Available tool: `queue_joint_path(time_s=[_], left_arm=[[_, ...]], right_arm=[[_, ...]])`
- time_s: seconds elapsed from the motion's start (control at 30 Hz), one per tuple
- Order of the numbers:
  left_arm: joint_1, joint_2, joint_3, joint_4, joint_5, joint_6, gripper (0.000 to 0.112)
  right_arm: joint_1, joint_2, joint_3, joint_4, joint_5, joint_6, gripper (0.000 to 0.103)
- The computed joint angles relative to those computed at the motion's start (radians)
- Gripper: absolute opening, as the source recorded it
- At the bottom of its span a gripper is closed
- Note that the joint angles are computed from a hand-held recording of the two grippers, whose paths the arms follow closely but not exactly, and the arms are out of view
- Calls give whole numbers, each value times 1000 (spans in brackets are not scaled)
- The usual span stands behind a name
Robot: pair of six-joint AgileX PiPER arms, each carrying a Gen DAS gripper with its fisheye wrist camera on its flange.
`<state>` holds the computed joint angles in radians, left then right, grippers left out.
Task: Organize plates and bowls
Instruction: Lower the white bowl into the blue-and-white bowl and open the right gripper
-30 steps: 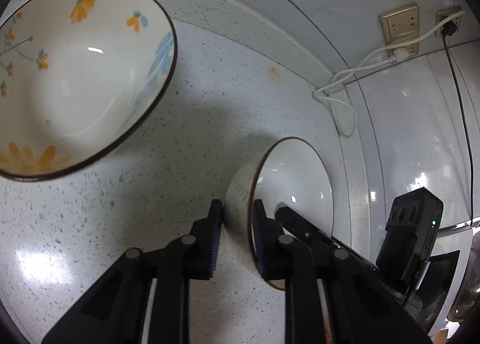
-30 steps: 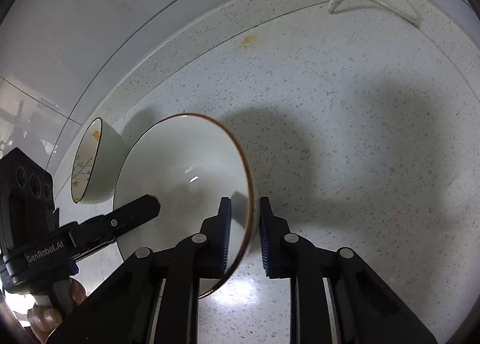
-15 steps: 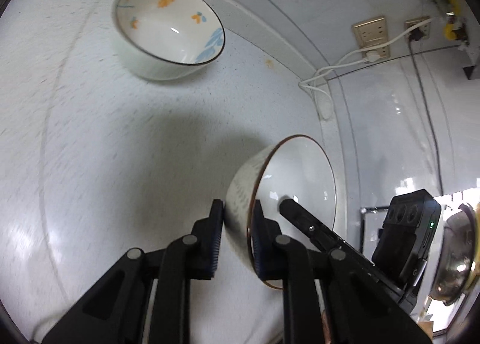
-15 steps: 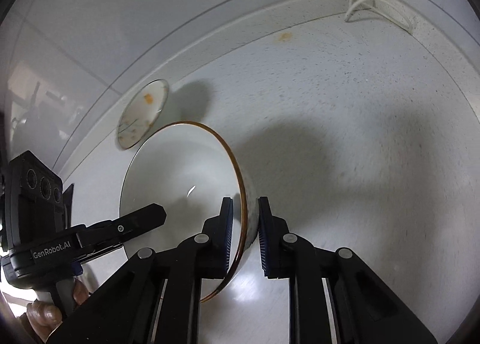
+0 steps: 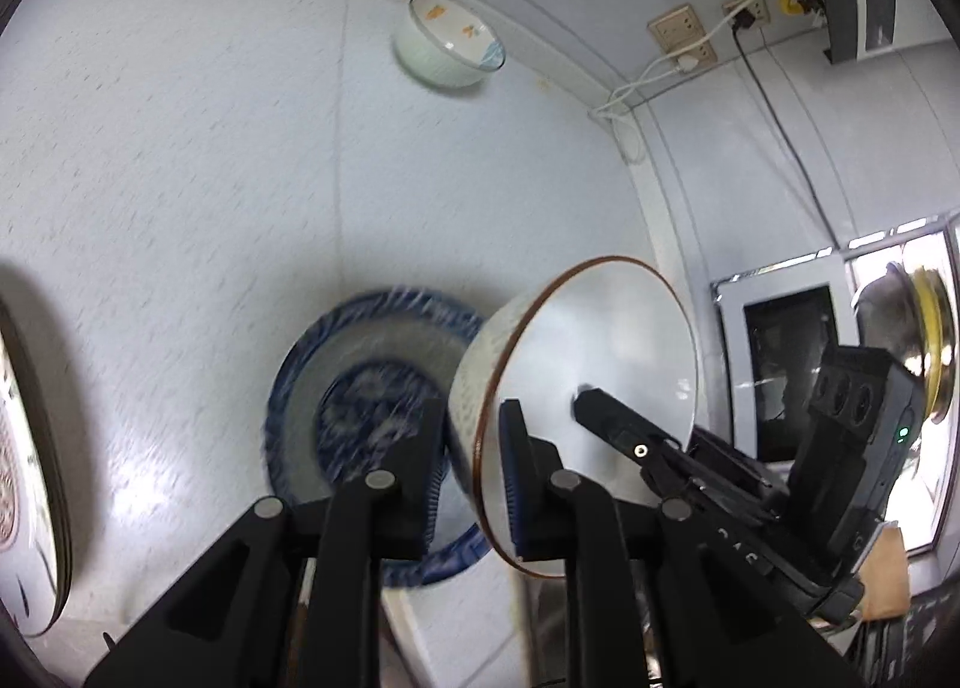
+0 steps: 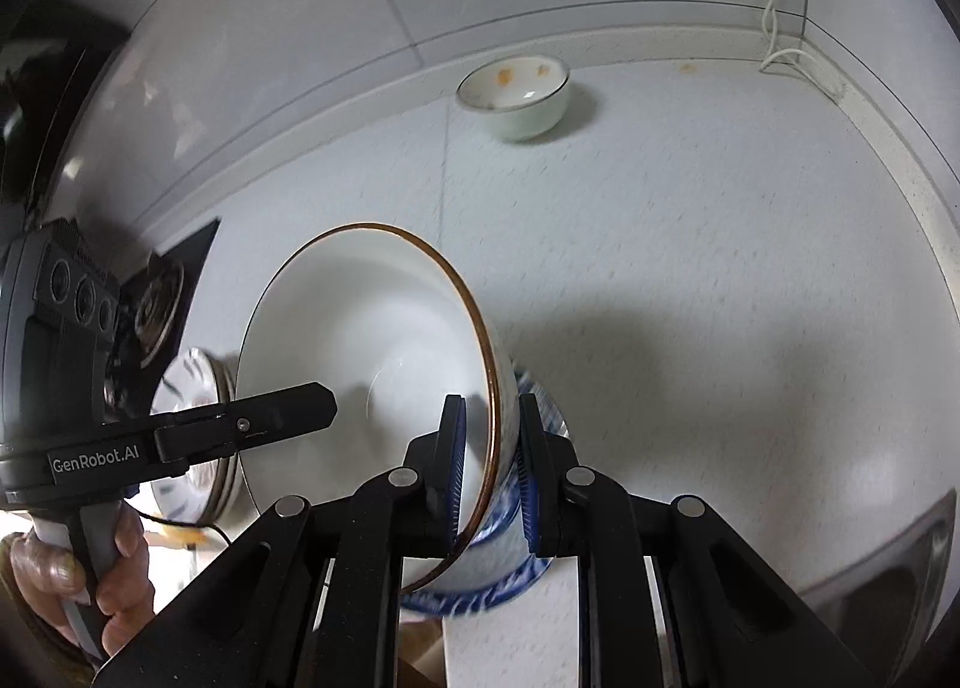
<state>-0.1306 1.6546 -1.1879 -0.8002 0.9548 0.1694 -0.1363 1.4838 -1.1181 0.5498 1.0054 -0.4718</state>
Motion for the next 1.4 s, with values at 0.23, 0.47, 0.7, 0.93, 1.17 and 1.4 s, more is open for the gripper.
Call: queue_joint_path(time_s=[0.23,0.47,0.7,0.93,1.17,1.4], left_arm=[[19,-58,192,27,-55,43,16],[-5,7,186,72,-85,36,16],[-65,90,121,122,-114,-33,16],[-103,114,59,201,-132,-121,16],[-139,61,46,291,-154,-182,34],[-144,-23,94,304,-161,-155,60]], right_arm=[[101,-34,139,-60,-64,76,15],[142,12,165,-78,-69,103,15],[83,119,135,-55,-47,52,15],[78,159,105,-54,-46,21,17],[61,107,91,-71,-29,-16,31],[-16,25,120,-50,-4,-95,47]])
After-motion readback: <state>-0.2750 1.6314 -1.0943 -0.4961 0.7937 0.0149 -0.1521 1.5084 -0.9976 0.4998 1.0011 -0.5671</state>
